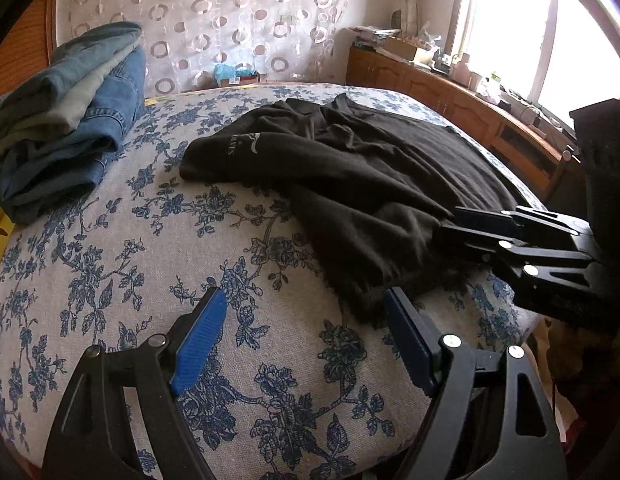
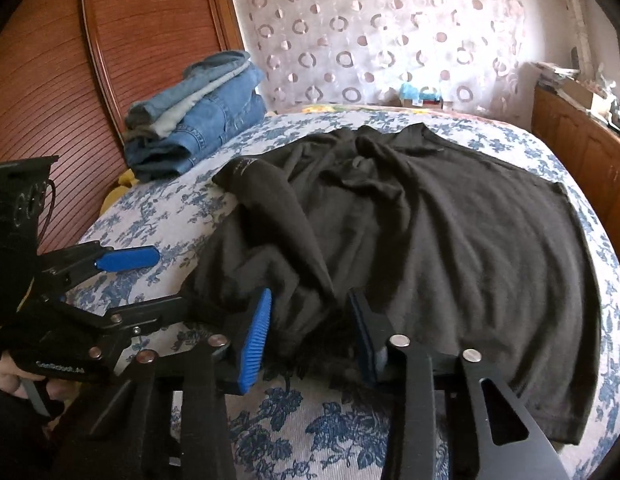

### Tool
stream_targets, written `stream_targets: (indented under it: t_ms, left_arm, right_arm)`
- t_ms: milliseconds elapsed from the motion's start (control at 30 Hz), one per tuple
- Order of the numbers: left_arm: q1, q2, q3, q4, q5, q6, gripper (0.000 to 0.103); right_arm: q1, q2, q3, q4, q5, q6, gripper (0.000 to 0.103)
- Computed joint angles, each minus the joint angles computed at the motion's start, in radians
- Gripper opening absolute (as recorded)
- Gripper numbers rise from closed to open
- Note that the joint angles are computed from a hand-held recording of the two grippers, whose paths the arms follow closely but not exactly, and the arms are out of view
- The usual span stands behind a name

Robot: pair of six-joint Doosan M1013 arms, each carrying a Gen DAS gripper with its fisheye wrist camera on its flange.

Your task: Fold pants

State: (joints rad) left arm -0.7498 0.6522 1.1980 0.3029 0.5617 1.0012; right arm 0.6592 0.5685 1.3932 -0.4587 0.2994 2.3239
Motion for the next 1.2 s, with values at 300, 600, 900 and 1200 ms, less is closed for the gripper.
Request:
stream_targets:
  t_ms: [300,600,900,1200]
  left_arm:
    - [-0.003,0.004,-0.001,0.034,-0.005,-0.02,0.081]
    - [-0.01,-0.008,0.011,0.074,-0.02,-0.061,0.081]
    - [-0.018,-0.029,0.02,0.134,-0.058,-0.112,0.081]
    - [-0.023,-0.027,0.004,0.14,-0.071,-0.113,0.081]
  right_arm:
    - [-0.009,0.025,-0.045,0.084,0.029,-0.086,0.029]
    - [-0.003,0.01,-0.034,0.048,0.019,-0.101,0.007]
    - [0.003,-0.037,0.02,-0.295,-0.015,0.221,0.006]
    - [0.007,-0.112,0.116,-0.646,0.008,0.576,0.006]
